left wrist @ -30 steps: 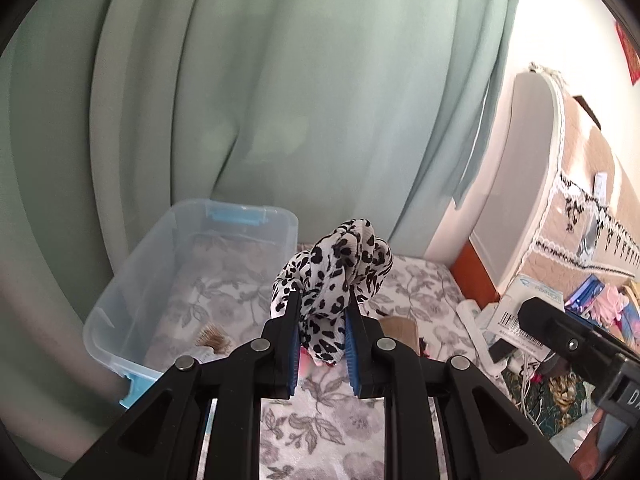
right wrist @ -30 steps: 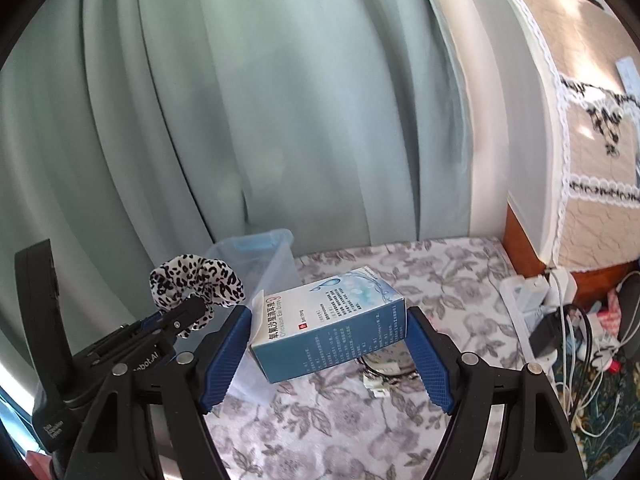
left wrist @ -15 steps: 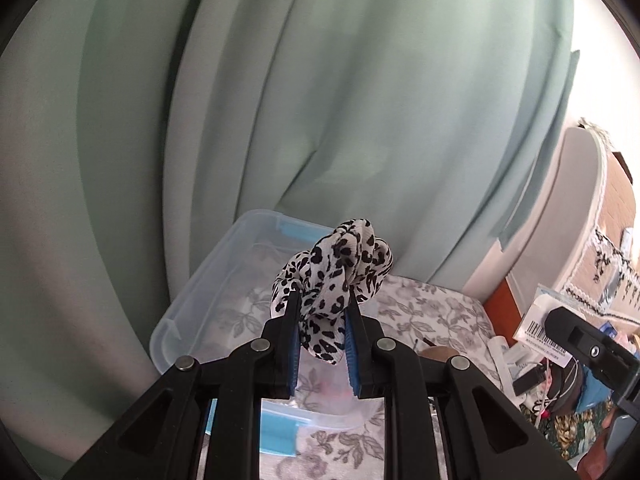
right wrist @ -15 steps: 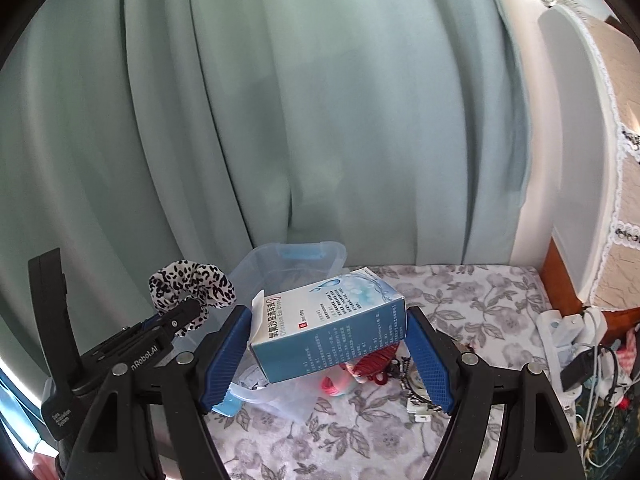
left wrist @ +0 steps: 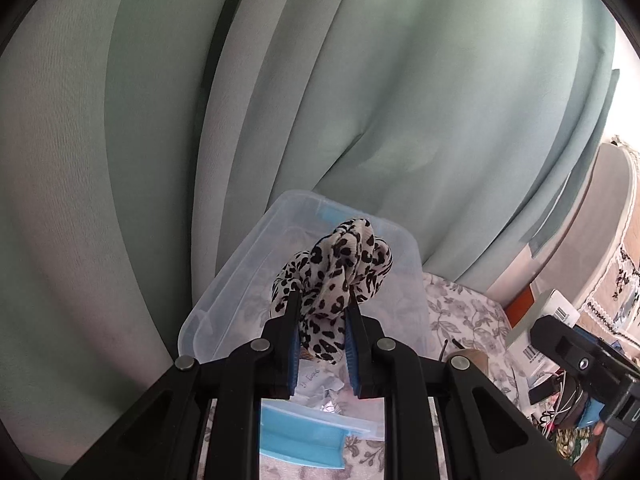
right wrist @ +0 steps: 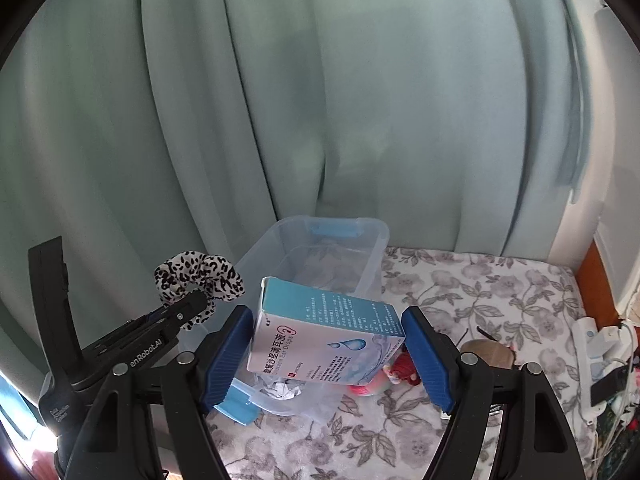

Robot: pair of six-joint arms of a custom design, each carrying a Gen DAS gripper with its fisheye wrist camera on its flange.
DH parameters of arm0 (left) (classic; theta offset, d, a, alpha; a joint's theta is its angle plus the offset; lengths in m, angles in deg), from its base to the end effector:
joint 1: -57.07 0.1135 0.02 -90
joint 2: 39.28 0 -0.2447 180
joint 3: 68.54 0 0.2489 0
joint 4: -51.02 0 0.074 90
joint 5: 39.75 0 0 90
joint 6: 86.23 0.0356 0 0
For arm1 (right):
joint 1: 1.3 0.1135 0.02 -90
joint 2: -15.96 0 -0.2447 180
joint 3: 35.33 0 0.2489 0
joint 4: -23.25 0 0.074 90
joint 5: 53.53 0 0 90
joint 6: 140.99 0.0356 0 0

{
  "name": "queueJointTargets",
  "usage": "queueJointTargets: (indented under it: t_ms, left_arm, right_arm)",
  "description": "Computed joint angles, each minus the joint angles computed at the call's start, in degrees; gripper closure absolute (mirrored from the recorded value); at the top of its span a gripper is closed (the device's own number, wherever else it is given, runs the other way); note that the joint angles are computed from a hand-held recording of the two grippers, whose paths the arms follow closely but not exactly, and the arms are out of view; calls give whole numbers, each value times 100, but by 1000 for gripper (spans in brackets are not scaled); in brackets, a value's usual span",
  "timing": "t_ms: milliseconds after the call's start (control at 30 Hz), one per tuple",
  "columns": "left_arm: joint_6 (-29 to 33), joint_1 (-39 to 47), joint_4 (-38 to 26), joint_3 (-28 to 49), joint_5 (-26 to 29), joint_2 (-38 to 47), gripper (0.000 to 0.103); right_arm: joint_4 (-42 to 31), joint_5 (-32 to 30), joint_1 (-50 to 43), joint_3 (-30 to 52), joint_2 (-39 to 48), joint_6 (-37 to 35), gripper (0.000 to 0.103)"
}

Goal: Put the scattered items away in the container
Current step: 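Lift and carry the medicine box and scrunchie over the clear box, then open both grippers to drop the medicine box and scrunchie inside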

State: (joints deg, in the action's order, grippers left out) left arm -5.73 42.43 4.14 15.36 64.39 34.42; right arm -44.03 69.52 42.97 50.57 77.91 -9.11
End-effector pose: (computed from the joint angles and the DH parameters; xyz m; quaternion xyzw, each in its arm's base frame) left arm 0.2719 -0.0800 0.3276 0.0949 0.8835 -0.2007 0.4124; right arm 0.1624 0.1312 0.3592 0.0943 0.8824 0.0686 0.4558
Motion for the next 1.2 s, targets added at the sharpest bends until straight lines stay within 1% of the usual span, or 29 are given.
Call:
queueJointTargets:
  t_ms: [333, 633, 900, 1100, 1133, 1167, 1200]
  left_arm:
    - [-30, 130, 47, 45, -5, 359, 83]
    - [23, 279, 110, 23, 78, 607, 83]
    - [-16, 347, 180, 18, 60, 760, 83]
    - [-15, 355, 182, 49, 56, 812, 83]
    - [-9, 356, 175, 50, 61, 810, 82]
    - [-8, 353, 169, 52, 55, 811, 79]
    - [-17, 346, 164, 55, 44, 812, 71]
  right_arm:
    - [600, -643, -250, 88, 698, -414, 24]
    - [919, -1144, -476, 49, 1084, -661, 24]
    - [1070, -1381, -657, 80, 1296, -838, 24]
    - [1051, -1425, -669, 137, 1410, -850, 24]
    - [1025, -1422, -671, 157, 1436, -846, 23]
    - [997, -1409, -670, 176, 1463, -840, 23]
    - [963, -1385, -667, 195, 1489, -833, 23]
